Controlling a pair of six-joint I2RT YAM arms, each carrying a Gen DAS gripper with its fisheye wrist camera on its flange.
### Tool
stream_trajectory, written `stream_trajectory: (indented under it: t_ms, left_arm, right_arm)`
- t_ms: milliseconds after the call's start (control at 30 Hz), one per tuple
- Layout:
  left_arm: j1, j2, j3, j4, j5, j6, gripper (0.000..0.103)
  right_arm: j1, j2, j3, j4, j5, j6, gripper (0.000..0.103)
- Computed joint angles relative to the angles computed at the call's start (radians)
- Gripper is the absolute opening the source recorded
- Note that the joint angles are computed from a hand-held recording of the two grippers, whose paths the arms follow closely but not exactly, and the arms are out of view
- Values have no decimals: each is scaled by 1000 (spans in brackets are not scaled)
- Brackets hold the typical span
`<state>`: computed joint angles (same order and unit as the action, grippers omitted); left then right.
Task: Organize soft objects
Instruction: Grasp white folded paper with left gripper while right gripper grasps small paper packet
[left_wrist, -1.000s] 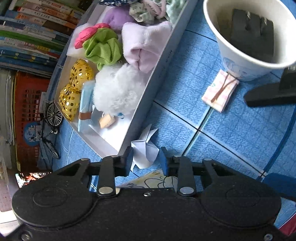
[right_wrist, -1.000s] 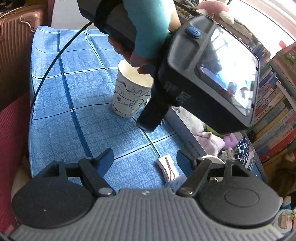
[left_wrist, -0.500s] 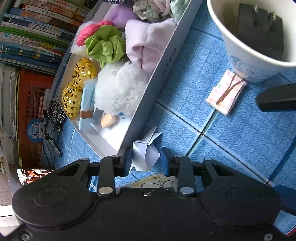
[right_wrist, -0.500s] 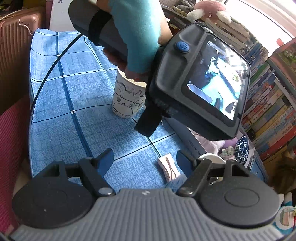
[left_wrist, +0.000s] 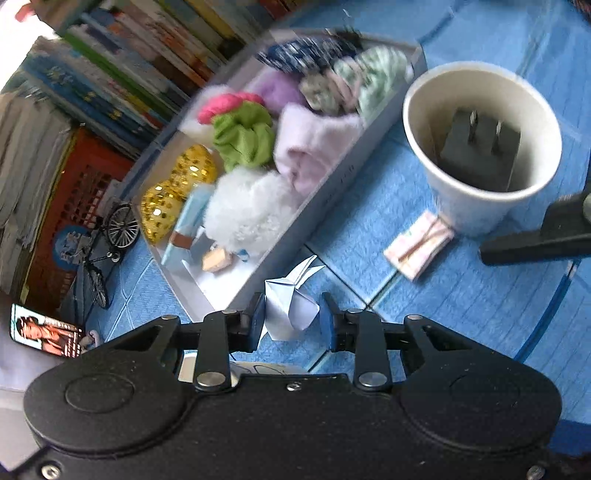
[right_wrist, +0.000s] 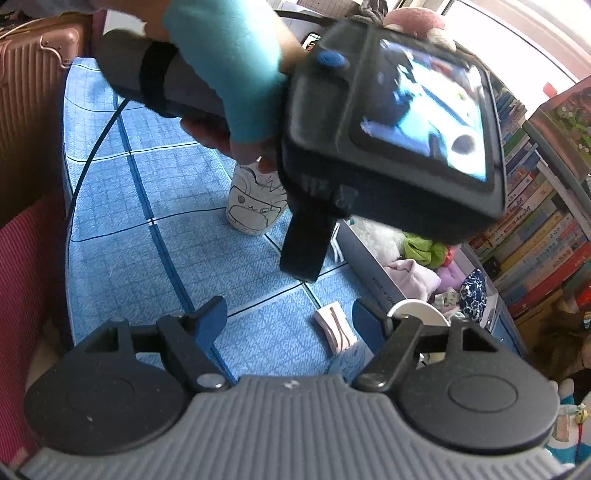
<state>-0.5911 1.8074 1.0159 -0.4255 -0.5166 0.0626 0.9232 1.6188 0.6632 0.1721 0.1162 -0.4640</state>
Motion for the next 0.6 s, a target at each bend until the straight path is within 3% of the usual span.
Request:
stream_trajectory:
  t_ms: [367, 600]
  left_arm:
    - [16, -304, -256, 226, 43, -199, 30]
    - [55, -449, -307, 221, 98, -208, 30]
  right_arm:
    - [7, -1, -12, 20, 38, 16, 83]
    - [1, 48, 106, -85, 37, -69, 83]
